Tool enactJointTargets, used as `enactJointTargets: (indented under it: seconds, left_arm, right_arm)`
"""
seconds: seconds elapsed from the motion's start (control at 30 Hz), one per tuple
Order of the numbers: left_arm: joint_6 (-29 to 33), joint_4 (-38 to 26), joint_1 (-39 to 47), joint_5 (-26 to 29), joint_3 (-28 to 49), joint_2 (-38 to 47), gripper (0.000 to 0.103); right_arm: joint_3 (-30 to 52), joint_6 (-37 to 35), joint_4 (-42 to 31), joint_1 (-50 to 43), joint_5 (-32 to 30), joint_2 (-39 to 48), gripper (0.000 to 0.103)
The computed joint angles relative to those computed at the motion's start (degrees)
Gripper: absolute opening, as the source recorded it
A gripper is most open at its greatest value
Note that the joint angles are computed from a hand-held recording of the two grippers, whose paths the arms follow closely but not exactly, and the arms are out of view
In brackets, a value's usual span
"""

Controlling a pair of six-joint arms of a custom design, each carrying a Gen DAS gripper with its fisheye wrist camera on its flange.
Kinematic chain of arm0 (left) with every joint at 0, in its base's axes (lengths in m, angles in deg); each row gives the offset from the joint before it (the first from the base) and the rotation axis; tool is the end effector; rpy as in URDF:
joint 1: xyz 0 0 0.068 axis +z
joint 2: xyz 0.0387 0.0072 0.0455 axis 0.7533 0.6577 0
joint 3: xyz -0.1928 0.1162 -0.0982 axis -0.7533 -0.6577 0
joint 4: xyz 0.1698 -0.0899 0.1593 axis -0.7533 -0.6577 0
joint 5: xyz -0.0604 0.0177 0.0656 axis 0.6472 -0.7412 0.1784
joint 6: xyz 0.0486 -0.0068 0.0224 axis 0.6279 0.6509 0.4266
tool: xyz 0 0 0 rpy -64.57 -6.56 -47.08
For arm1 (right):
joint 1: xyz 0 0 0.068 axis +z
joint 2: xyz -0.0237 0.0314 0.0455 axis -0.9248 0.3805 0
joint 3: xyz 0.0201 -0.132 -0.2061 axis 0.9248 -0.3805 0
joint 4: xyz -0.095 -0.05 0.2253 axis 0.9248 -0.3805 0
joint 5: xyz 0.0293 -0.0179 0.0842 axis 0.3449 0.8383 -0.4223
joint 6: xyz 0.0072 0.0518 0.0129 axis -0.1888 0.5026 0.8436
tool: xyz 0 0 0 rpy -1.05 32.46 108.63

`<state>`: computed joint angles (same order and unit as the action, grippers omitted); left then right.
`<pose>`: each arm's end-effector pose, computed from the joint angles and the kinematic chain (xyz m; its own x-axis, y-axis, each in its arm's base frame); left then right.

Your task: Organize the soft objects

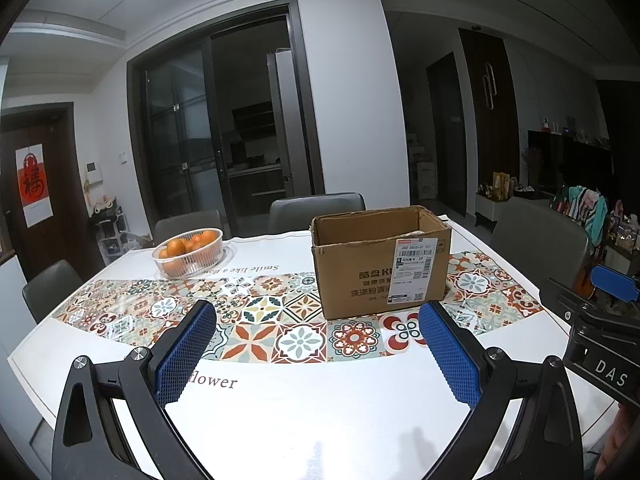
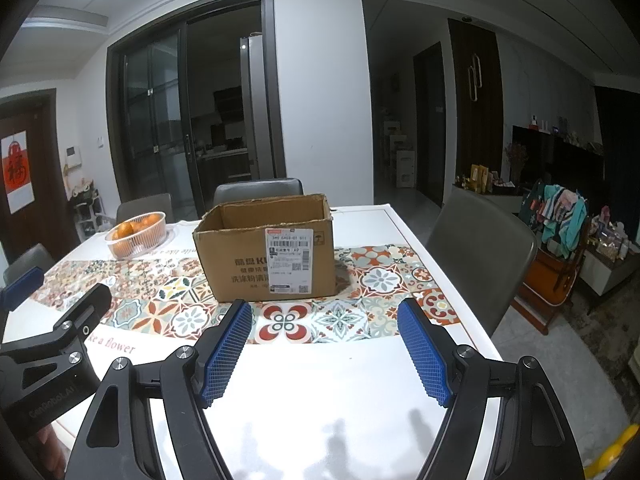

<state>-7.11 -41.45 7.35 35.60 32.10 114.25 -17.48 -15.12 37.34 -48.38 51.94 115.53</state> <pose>0.2341 -0.1844 0.1516 -0.3091 0.2126 -0.9269 0.2355 0.9615 0.1420 0.1895 0.0471 0.1588 -0.4016 0.1924 -0.8954 0.2944 0.9529 0.0727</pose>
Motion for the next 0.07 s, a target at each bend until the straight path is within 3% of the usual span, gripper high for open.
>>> enactJointTargets:
  seconds: [0.07]
  left_arm:
    - [0.0,0.3,0.1,0.0,-0.3,-0.1,0.103]
  right_arm:
    - [0.0,-0.1,0.1,0.1,0.2,0.1,0.077]
